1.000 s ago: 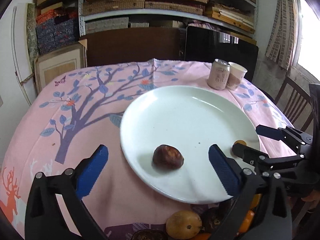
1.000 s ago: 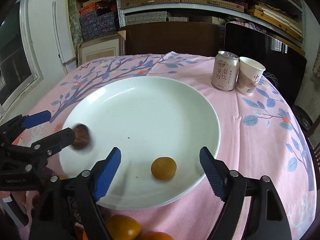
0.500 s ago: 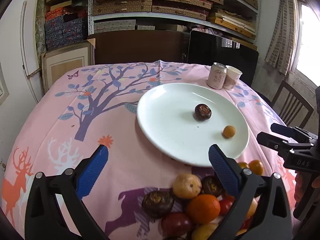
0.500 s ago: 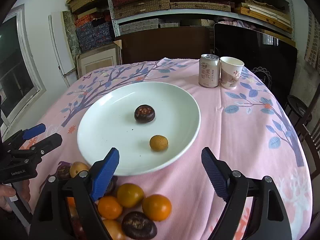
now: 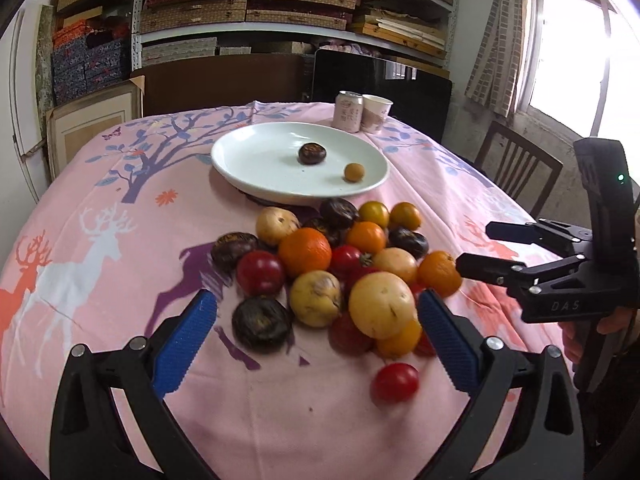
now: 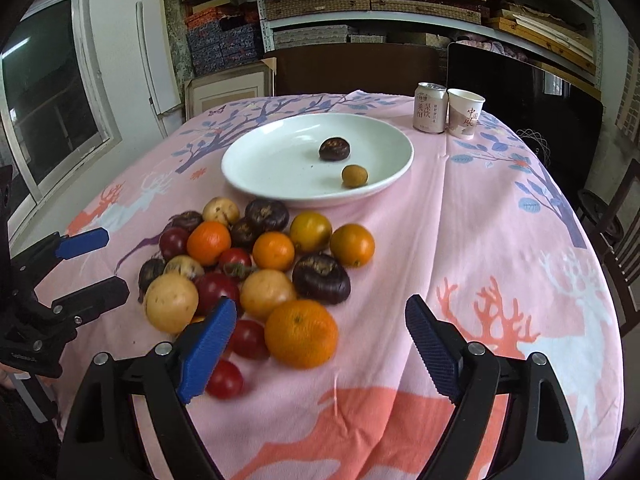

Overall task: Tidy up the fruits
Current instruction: 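Withdraw both open grippers from the plate back to the fruit pile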

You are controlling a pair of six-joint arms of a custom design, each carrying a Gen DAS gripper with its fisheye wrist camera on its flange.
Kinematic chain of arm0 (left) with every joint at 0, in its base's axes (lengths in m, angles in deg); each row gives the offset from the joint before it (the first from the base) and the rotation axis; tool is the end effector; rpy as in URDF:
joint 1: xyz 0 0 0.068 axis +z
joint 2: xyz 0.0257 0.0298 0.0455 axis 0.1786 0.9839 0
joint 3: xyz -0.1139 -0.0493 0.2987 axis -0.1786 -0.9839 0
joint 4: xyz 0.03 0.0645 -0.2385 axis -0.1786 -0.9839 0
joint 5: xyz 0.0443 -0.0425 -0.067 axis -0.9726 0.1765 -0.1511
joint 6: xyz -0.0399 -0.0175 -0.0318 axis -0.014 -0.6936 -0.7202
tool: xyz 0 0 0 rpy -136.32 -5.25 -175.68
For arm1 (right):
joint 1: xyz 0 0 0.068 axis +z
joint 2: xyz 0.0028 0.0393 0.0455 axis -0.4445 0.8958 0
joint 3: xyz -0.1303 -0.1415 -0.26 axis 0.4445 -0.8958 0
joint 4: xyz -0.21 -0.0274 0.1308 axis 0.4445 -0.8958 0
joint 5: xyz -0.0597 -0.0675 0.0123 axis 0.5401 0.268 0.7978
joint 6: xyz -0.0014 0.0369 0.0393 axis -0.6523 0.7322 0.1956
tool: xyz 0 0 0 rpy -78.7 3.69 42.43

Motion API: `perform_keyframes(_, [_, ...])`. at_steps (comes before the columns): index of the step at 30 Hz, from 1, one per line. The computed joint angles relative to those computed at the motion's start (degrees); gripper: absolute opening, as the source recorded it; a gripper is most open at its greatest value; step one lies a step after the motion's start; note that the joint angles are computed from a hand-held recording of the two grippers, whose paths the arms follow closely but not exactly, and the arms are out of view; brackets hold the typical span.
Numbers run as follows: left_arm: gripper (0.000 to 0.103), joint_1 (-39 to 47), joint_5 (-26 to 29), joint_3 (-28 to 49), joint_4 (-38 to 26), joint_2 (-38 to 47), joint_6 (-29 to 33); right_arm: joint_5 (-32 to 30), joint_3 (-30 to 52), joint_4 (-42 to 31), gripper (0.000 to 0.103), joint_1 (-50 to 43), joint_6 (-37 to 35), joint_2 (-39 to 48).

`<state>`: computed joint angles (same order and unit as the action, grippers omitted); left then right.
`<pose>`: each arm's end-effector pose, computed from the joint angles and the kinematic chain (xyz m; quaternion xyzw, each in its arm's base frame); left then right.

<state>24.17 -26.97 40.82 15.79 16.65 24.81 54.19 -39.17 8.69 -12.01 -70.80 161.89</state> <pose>0.1983 0.0388 0.1475 -0.0145 0.9038 -0.0616 0.4232 0.3075 0.0895 0.1403 -0.2659 0.8904 0.1430 0.3406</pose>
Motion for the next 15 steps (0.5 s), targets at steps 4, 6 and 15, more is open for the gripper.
perform_keyframes(4, [0.098, 0.61, 2.15, -2.25, -0.47, 0.36, -1.58, -2.02, -3.78, 1.08, 0.087, 0.22, 0.18, -0.81])
perform_keyframes(6, [0.098, -1.04, 0.73, -3.26, 0.11, 0.82, -0.63, -0.16, -4.96, 2.48, 0.087, 1.42, -1.14, -0.52])
perform_keyframes(15, [0.098, -7.11, -5.99, -3.43, 1.74, 7.38, 3.31, -1.66, -1.92, -1.96, 0.087, 2.81, -2.49, 2.32])
